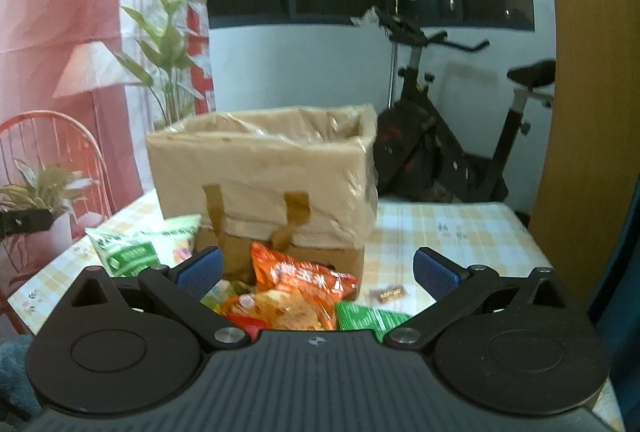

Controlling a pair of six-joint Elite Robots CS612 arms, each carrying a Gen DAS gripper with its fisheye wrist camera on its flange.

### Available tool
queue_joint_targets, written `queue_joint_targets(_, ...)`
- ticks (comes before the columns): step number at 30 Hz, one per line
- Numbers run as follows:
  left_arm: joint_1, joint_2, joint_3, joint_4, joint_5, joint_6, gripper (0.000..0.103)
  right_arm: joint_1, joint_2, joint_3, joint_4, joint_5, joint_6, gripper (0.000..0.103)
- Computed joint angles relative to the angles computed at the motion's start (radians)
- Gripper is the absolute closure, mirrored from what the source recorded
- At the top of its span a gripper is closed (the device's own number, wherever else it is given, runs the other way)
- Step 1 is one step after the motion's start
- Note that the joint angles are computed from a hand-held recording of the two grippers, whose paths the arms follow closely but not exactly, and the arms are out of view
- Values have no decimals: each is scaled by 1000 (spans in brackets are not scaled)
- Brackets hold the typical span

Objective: Organize snacks
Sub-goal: 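Grasp the white-green cracker bag with left tool while right tool grasps green chip bag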

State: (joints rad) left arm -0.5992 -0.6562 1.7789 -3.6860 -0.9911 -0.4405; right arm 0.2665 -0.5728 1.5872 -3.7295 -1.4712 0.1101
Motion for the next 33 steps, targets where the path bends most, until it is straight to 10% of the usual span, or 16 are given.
queue_joint_targets(20, 39, 99, -164, 175, -97, -8, 2, -25, 69, -63, 146, -9, -38, 3)
queue_joint_targets(33, 29, 115, -159, 80, -87, 74, 35, -34, 112, -136, 293, -27, -36, 6)
